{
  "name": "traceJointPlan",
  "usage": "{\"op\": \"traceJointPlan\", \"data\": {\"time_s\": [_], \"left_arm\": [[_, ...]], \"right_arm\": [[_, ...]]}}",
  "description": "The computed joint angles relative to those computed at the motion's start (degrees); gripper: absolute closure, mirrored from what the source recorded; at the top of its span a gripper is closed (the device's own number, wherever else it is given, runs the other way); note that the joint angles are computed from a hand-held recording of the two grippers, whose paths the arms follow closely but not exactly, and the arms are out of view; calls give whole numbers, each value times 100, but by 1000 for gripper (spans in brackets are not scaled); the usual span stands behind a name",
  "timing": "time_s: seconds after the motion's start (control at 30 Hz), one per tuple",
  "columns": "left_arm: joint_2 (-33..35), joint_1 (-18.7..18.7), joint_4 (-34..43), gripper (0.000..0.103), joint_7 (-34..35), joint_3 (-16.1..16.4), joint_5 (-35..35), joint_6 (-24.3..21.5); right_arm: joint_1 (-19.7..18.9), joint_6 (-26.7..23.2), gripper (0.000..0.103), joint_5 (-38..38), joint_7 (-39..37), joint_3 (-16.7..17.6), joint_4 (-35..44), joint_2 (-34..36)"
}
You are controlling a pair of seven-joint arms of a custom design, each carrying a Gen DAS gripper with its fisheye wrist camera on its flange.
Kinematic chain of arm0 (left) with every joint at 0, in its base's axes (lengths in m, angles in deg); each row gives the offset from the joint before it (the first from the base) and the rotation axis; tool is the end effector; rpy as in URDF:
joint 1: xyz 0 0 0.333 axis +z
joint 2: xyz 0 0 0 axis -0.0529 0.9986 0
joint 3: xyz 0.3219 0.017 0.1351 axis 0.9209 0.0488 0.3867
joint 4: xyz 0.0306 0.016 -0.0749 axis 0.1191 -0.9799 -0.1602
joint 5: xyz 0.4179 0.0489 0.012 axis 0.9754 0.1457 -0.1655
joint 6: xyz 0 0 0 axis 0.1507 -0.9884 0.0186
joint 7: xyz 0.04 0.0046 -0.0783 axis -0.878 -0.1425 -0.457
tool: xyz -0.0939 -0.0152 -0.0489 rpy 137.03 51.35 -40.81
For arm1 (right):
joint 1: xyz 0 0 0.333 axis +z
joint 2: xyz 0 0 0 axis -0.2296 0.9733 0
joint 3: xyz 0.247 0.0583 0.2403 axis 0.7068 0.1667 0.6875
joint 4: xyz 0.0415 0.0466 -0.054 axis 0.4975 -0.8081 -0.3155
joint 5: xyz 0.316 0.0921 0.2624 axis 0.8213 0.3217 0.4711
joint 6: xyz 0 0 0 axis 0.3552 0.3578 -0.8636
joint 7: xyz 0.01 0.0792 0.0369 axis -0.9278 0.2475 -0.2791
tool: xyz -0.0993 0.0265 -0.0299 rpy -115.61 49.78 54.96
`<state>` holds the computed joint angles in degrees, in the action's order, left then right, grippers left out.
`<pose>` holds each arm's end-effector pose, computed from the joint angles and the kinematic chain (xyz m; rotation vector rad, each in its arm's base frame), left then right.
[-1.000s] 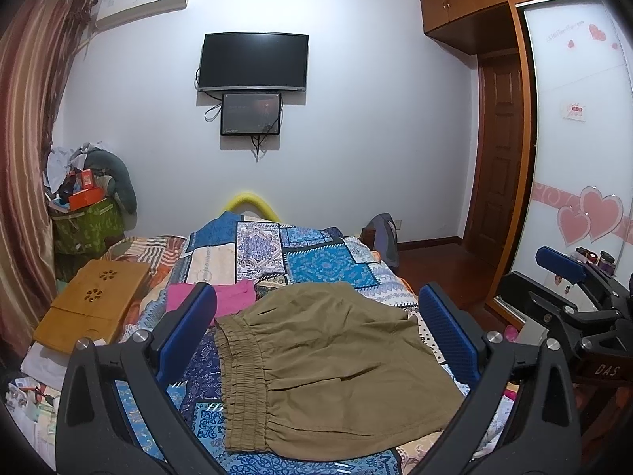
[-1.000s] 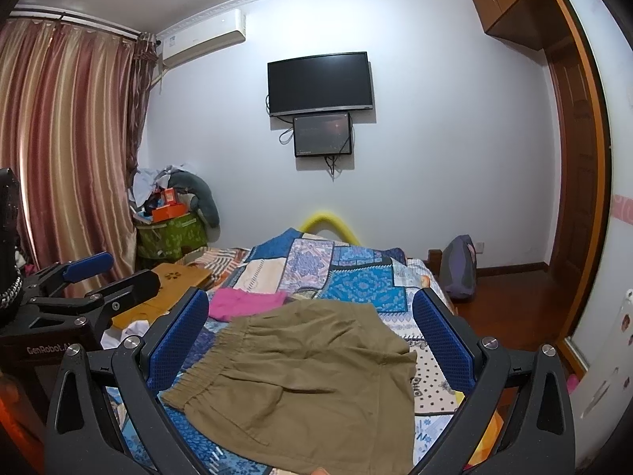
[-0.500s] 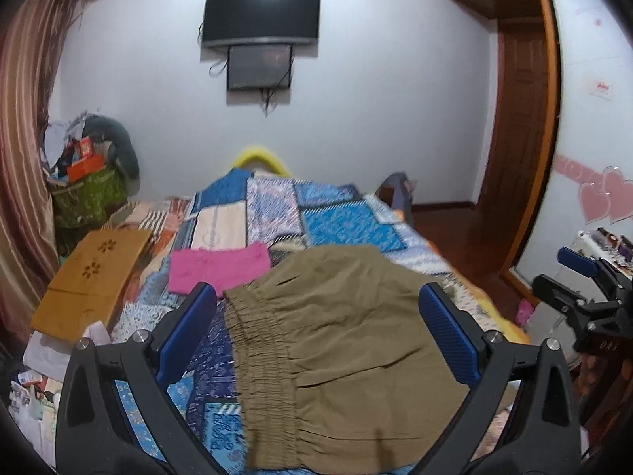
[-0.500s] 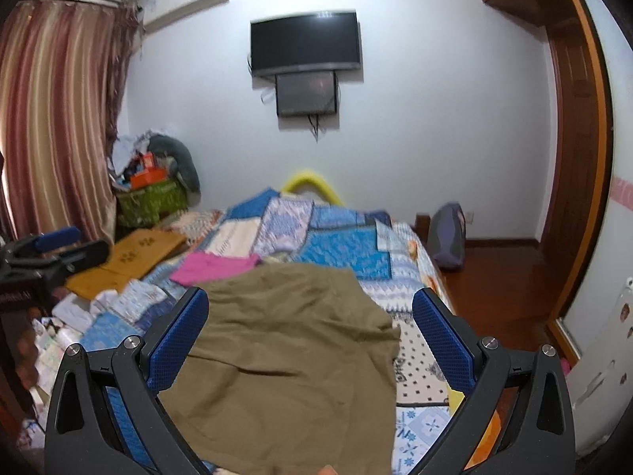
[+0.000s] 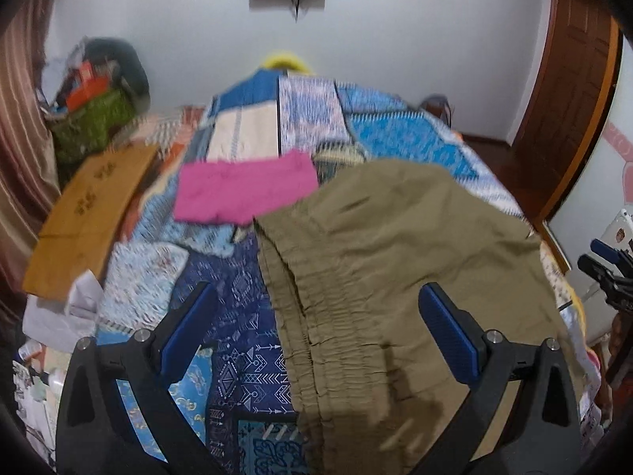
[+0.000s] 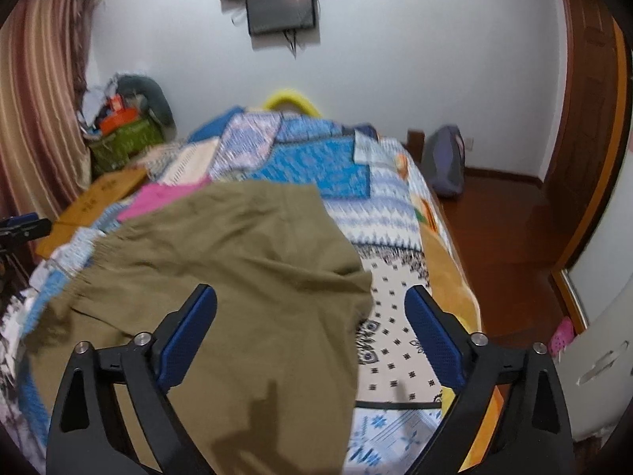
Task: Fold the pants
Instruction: 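Lower both tools and grasp the pants waistband with each gripper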
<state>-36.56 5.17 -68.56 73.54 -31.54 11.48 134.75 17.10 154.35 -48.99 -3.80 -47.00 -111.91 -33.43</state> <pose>0.7351 -0.1304 0.3731 -1.5324 2.1242 -0.8632 0.6058 0.0504 0.3796 -1.6070 1.8098 -0.7463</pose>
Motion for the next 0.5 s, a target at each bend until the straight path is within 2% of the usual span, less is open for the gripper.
{"op": "traceJointPlan", "data": {"time_s": [0.03,0.1,0.2,0.27,0.33,0.43,0.5], "left_arm": [[112,-80,143,11,-17,88,60,-183],[254,-145,347,19,48,141,107,-493],[493,-151,663,29,270,94,-7,-995],[622,-166,815,33,433,80,-116,-1255],[746,-189,958,38,547,84,-251,-1435],[881,-120,1132,45,767,-22,-539,-1665],[932,-95,1195,48,943,-73,-703,-1740]], "right_arm": [[-209,-103,16,-29,17,167,49,47],[-919,-281,22,-170,98,777,180,172],[-1201,-517,29,-356,278,962,312,369],[-1163,-719,36,-525,455,859,430,501],[-1428,-885,40,-619,484,1093,509,573],[-1405,-1053,58,-882,753,996,595,685],[-1756,-1203,64,-885,745,1318,712,745]]}}
